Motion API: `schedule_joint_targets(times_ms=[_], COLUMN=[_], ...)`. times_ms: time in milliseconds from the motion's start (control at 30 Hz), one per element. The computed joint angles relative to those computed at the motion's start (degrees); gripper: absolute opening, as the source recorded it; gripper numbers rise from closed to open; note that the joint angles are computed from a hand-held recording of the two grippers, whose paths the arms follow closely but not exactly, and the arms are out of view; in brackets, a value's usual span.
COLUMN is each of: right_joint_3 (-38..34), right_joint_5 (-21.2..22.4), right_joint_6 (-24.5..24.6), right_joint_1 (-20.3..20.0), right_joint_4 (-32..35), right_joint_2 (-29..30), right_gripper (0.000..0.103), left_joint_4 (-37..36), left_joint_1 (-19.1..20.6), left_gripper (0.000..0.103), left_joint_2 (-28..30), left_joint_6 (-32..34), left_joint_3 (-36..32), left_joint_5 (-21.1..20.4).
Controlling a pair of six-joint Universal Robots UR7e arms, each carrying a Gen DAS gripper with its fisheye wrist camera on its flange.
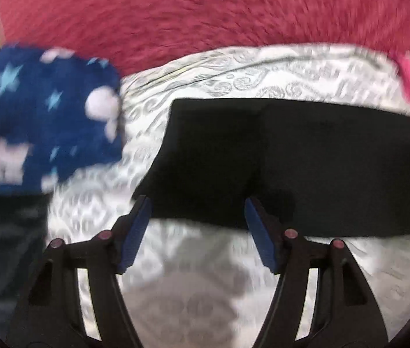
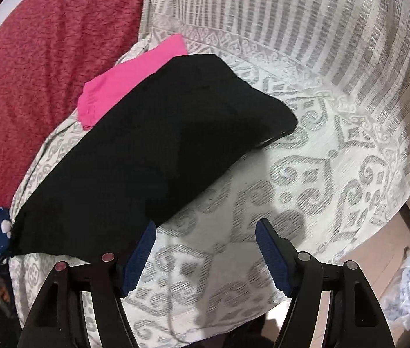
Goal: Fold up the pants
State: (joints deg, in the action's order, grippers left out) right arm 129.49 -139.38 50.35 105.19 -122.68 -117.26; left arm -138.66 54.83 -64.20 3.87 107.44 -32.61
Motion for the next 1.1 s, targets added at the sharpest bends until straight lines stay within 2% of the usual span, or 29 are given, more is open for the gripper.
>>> schedule_joint_targets(times_ms=[33,67,100,133,233,267,333,400,467,500,633,833,933,1033,1067,1100], right_joint_3=[-0.26,-0.57,-0.77,-0.86,-0.86,-0.88,-0.6,-0.6,-0.79,-0.92,0.36,2.08,2.72,3.63,3.77,3.81], right_joint_5=[-0.35,-0.72,-1.1,-1.43,-1.71,-1.51,-0.34,0.11,-0.52,-0.98,-0.27,1.68,2.49,3.54,3.57,3.41], right_joint_6=[0.05,0.58,1.44,2.22,4.51,5.12,4.61,3.45,2.9,2.86,1.88,0.9,1.48,1.87,2.03,2.29], right_joint_1=[-0.12,-0.03,0.05,-0.18,-1.04,-1.43,-2.09,-1.75,-1.19,-0.98,-1.89,-2.29,-2.57,-2.56,-2.33,-2.02], right_joint_4=[-0.39,-0.08,0.47,0.8,1.86,1.84,0.78,0.37,1.27,1.97,-0.59,-3.33,-3.44,-4.92,-5.09,-5.01], right_joint_2=[0.85,1.31,1.52,1.55,0.65,0.46,0.0,0.4,1.09,1.36,0.25,-0.96,-1.34,-2.0,-2.04,-1.99], right_gripper=[0.073,0.073,0.073,0.073,0.073,0.073,0.073,0.073,0.073,0.073,0.073,0.073,0.073,0.073,0.073,0.073], left_joint_4=[-1.6,-0.79,2.41,5.52,4.28,6.28,14.54,15.18,13.64,13.44,14.99,9.91,14.42,14.88,15.28,15.46], left_joint_1=[0.04,0.41,0.88,1.39,2.18,2.72,4.74,5.14,5.19,5.25,5.24,4.11,5.07,6.55,6.72,7.13], left_gripper=[0.064,0.035,0.011,0.006,0.007,0.012,0.03,0.056,0.073,0.075,0.075,0.075,0.075,0.075,0.072,0.046], left_joint_2=[2.58,4.56,5.58,6.78,10.15,10.73,11.77,11.7,10.46,9.52,4.1,-5.4,-5.13,-3.41,-2.95,-1.93], left_joint_6=[2.38,2.84,0.99,-1.23,-1.75,-4.23,-14.03,-19.19,-20.18,-20.34,-18.63,-14.83,-19.18,-22.09,-23.04,-24.12], left_joint_3=[-1.01,-2.66,-4.41,-6.63,-13.03,-15.69,-23.42,-24.87,-23.45,-22.44,-16.33,-5.35,-6.68,-8.29,-8.51,-9.22], left_joint_5=[2.29,2.99,3.07,3.08,4.17,3.4,-0.32,3.14,6.45,6.45,1.94,-7.02,-11.34,-15.12,-15.33,-15.41])
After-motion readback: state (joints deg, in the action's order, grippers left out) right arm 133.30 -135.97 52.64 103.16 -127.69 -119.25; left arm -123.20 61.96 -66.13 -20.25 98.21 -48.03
